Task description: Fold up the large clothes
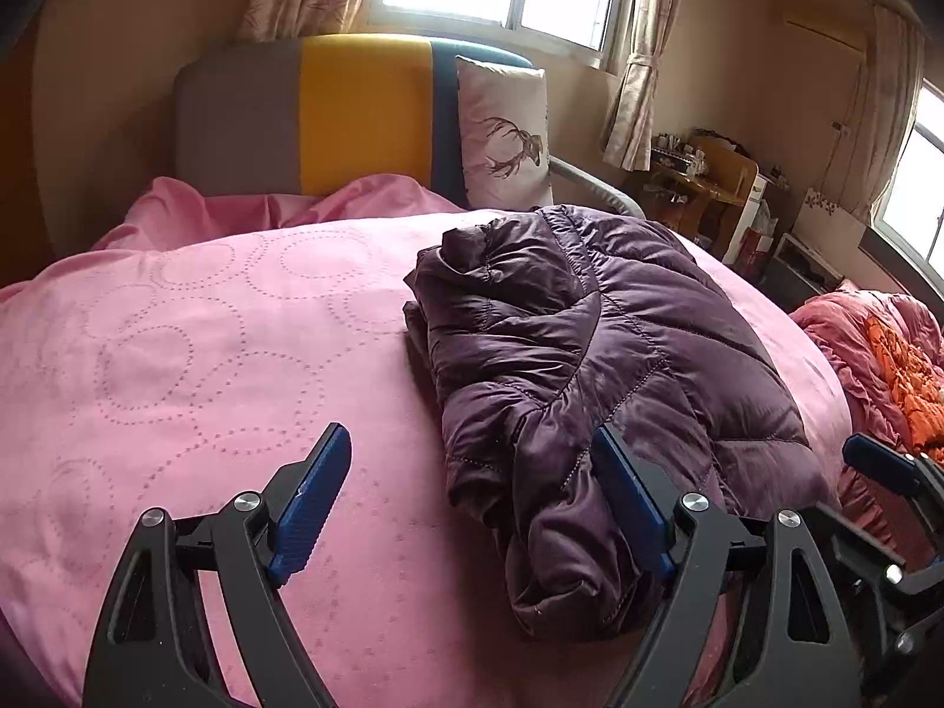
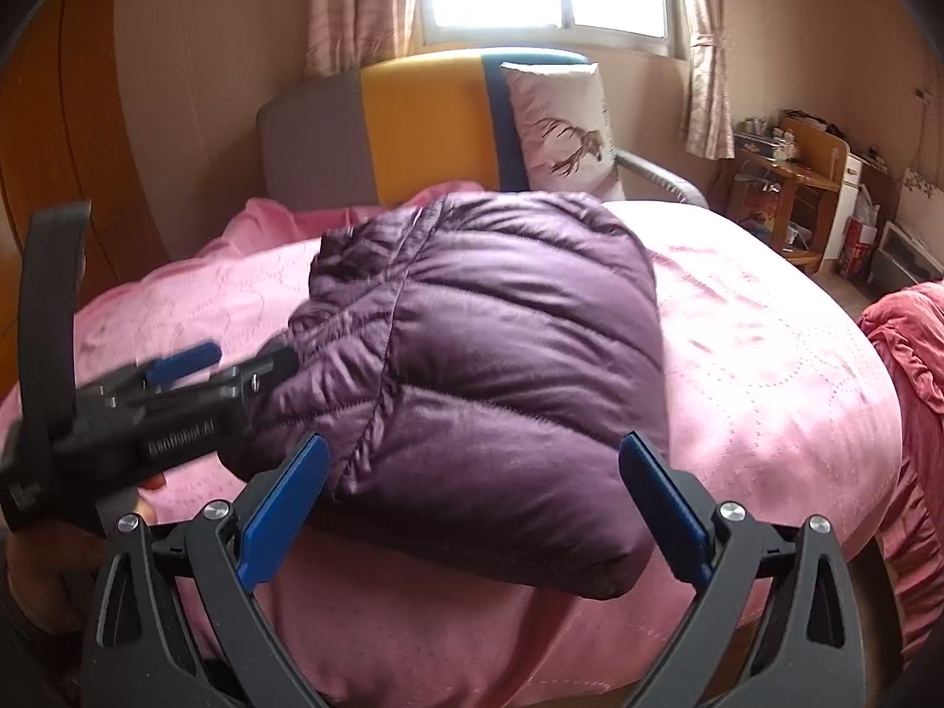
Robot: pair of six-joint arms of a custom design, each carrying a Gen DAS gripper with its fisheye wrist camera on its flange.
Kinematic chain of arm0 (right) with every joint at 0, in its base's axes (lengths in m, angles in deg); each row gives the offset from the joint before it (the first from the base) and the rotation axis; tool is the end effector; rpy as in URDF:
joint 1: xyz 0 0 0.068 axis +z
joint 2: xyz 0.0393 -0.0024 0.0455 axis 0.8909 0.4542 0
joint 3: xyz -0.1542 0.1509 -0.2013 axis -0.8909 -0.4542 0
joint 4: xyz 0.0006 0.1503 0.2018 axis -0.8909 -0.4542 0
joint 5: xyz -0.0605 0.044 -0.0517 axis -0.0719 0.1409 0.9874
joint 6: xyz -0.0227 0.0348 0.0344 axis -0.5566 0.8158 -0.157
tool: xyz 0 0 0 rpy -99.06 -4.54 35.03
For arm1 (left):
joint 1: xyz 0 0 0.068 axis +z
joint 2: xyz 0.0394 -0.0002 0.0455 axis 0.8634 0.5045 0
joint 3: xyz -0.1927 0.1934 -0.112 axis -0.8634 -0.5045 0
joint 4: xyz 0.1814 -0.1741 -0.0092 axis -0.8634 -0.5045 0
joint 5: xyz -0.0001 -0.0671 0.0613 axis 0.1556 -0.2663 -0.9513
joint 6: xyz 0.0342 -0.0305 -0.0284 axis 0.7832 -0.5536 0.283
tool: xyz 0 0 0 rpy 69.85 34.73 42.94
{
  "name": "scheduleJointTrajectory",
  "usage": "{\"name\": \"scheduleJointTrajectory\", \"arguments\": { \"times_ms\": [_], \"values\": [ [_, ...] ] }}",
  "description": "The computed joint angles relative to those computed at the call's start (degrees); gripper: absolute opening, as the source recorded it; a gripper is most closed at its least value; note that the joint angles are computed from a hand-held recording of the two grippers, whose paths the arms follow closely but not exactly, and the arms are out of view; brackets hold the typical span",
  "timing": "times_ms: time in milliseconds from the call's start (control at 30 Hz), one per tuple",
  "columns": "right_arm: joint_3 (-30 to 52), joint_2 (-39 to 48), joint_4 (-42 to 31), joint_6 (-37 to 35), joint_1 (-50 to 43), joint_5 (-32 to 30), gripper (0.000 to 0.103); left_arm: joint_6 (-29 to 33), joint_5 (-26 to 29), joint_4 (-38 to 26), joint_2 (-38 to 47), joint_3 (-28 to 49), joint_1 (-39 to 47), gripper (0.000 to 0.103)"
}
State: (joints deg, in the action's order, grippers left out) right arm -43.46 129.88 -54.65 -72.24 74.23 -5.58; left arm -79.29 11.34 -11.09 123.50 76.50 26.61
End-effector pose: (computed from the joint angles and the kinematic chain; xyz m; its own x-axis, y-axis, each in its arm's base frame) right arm 0.2337 0.0455 0.1457 -0.6383 0.0852 -0.7651 -0.0414 0.9886 0.1446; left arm 0.2670 -0.1652 0.1424 -0.6387 0.0478 -0.7680 0.2093 0.9712 -0.1136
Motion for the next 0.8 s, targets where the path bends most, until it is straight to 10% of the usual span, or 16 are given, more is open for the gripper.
{"name": "scheduleJointTrajectory", "arguments": {
  "times_ms": [267,800],
  "values": [
    [4.27,9.3,-4.44,1.9,1.12,4.57,0.099,-0.73,-0.86,-0.26,1.86,-0.67,-0.3,0.082],
    [2.34,-6.08,-13.37,12.22,5.58,17.36,0.101,-6.91,-8.04,4.13,-8.04,-11.42,-3.59,0.099]
  ]
}}
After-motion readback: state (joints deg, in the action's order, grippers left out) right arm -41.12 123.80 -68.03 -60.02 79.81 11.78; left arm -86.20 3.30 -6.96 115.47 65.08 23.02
